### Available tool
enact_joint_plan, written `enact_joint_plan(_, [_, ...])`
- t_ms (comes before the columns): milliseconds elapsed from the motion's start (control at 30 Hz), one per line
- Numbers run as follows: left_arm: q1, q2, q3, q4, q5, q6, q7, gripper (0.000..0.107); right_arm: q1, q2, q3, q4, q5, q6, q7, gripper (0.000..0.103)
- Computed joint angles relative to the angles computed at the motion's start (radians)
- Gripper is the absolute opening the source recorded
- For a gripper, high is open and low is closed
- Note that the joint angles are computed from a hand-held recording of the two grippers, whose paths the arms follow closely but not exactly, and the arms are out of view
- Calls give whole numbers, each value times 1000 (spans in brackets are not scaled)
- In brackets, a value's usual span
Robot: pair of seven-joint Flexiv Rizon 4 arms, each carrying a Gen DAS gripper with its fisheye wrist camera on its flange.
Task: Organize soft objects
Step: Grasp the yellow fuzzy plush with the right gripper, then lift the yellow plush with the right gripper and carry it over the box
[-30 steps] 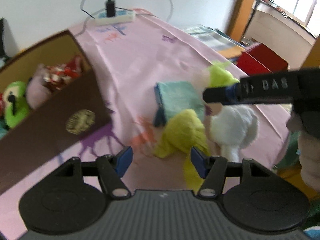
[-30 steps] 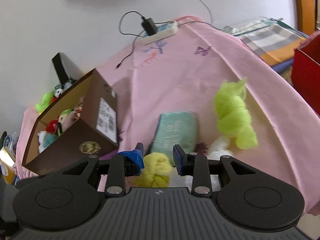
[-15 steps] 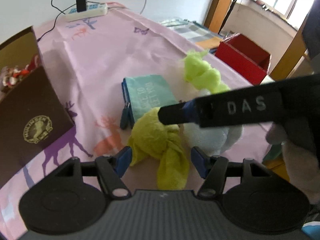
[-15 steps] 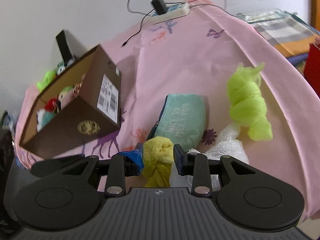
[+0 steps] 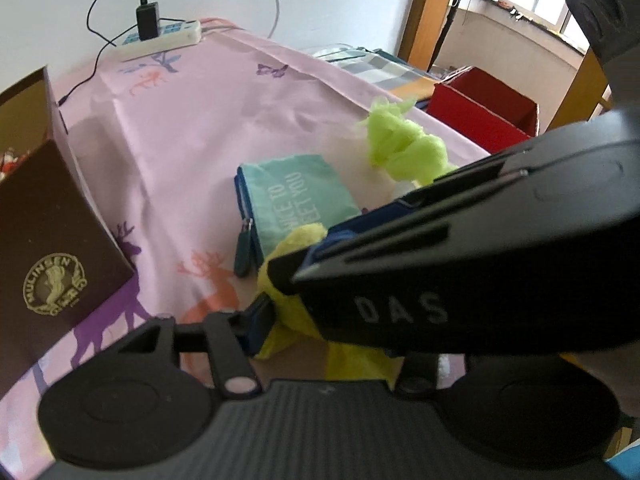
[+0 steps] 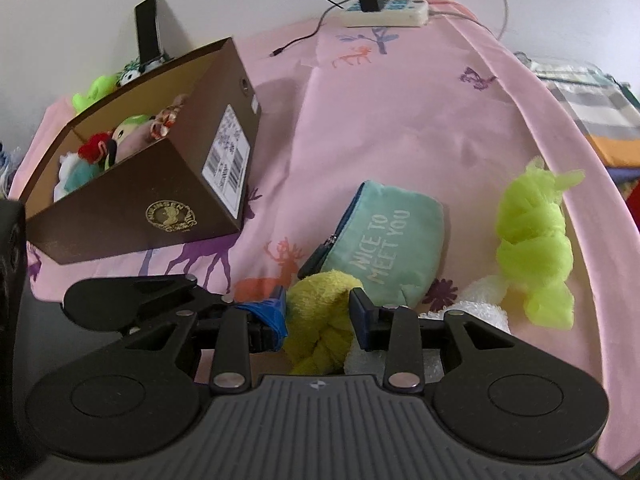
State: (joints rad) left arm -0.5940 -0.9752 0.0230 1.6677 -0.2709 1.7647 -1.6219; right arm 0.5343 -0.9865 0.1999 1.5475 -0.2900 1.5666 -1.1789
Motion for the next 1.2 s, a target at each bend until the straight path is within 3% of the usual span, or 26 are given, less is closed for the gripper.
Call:
enact_joint_plan(67, [31,5,-35,12,13,23,2,43,-1,1,5,5,-3,10,-9,16])
enact_joint_plan(133, [17,14,-16,26,5,50,-5,38,-2,3,11,9,-6,21,-18,15])
enact_joint_plan(200, [-11,25,20,40,-8,71,-4,38,-14,1,32,6,-1,34,-19,15])
enact_joint_plan(333, [37,55,-32,94,-1,132,1,38,-3,-1,29,2,-1,65,-18,15])
enact_joint_plan(467, [16,87,-9,146,-34,194,11,38,6,4,32,8,-5,124,-22,15])
enact_joint_plan(900, [-32,176,16,278,-222,432,141,38,68,-4,-12,-29,-42,336,-11,15])
enact_joint_plan(1200, [69,211,-44,314,-246,497,237,38,67,-81,24,-190,-120,315,26,15])
